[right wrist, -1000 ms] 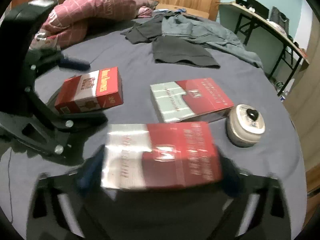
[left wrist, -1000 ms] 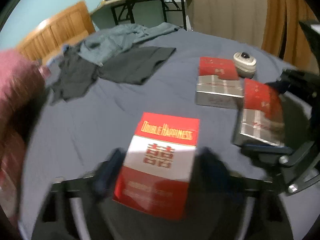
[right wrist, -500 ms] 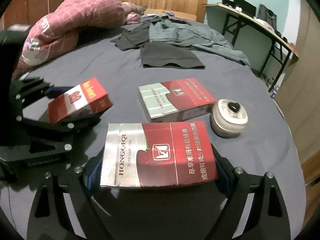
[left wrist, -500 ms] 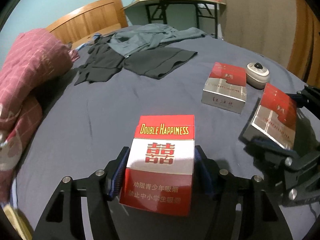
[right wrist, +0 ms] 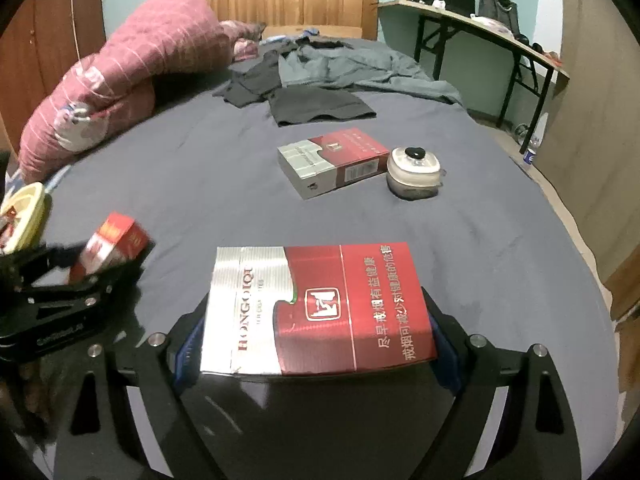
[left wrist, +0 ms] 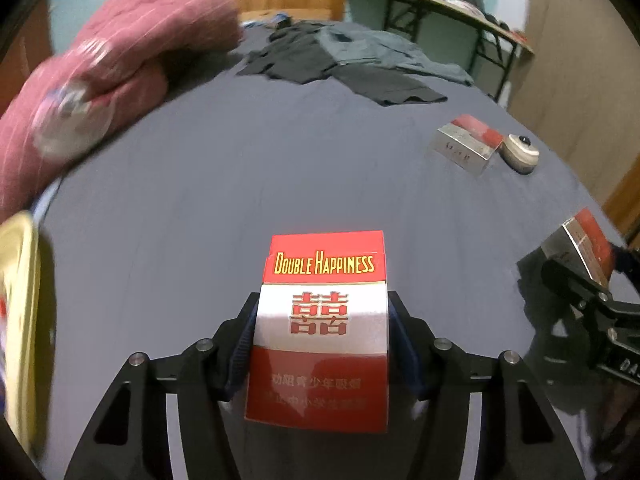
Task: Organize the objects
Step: 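Carry the Double Happiness and Hongqiqu boxes with both tools over the yellow basin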
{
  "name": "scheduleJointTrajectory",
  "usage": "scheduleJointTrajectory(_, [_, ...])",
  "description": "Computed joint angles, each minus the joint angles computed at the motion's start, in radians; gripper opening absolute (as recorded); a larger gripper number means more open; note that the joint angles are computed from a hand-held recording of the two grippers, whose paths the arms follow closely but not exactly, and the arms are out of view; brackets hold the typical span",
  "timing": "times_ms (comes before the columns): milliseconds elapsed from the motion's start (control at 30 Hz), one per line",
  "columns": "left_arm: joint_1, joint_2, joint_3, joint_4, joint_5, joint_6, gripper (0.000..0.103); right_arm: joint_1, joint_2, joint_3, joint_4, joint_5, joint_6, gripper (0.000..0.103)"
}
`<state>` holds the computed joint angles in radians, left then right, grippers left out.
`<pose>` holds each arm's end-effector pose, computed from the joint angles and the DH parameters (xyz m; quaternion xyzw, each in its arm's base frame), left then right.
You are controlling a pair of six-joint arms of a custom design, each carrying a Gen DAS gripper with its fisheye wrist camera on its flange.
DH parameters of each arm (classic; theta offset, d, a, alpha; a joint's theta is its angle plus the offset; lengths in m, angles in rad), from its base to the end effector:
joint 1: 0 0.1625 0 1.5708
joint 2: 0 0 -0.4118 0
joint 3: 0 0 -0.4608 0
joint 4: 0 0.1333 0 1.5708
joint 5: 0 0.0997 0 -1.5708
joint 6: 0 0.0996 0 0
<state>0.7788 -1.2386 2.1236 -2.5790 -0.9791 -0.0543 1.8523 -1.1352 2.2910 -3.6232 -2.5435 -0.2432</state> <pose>-0.2483 -0.5104 0.1254 0.3275 0.8970 -0.1732 0.2411 0.1783 -0.4331 0.1570 0.0110 -0.8220 0.3912 0.4138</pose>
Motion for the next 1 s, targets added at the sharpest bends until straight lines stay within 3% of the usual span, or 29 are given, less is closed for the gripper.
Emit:
scheduleJointTrajectory(67, [-0.020, -0.073, 0.084, -0.056, 0.018, 0.022, 0.058, 0.018, 0.020, -0.016, -0.016, -0.048, -0.028, 0.089])
scheduleJointTrajectory(167, [-0.032, -0.165, 0.165, -0.088, -0.003, 0.047, 0.057, 0.033, -0.002, -0.011, -0.019, -0.027, -0.005, 0.089])
scheduleJointTrajectory(233, [-0.039, -0.175, 0.161, -0.054, 0.007, 0.023, 0.057, 0.028, -0.018, 0.009, 0.003, -0.002, 0.040, 0.089])
scheduleJointTrajectory(300, [-0.035, -0.181, 0.149, -0.048, -0.026, 0.031, 0.057, 0.019, -0.028, 0.032, 0.045, 0.006, 0.086, 0.089])
scheduleJointTrajectory(367, [-0.049, -0.180, 0.158, -0.066, 0.009, 0.042, 0.057, 0.011, -0.027, 0.038, 0.061, 0.005, 0.101, 0.089])
scheduleJointTrajectory(467, [-0.053, -0.193, 0.166, -0.040, 0.008, 0.035, 0.057, 0.000, -0.030, 0.034, 0.099, 0.006, 0.126, 0.089])
scheduleJointTrajectory(600, [-0.058, -0.202, 0.164, -0.017, 0.018, 0.009, 0.057, 0.016, -0.023, 0.026, 0.077, -0.002, 0.094, 0.089])
scheduleJointTrajectory(767, [-0.079, -0.206, 0.167, -0.038, 0.062, 0.022, 0.057, 0.040, -0.063, 0.029, 0.116, 0.004, 0.126, 0.089])
scheduleJointTrajectory(1000, [-0.101, -0.263, 0.164, -0.002, 0.029, -0.012, 0.057, 0.090, -0.126, 0.029, 0.156, 0.014, 0.157, 0.089])
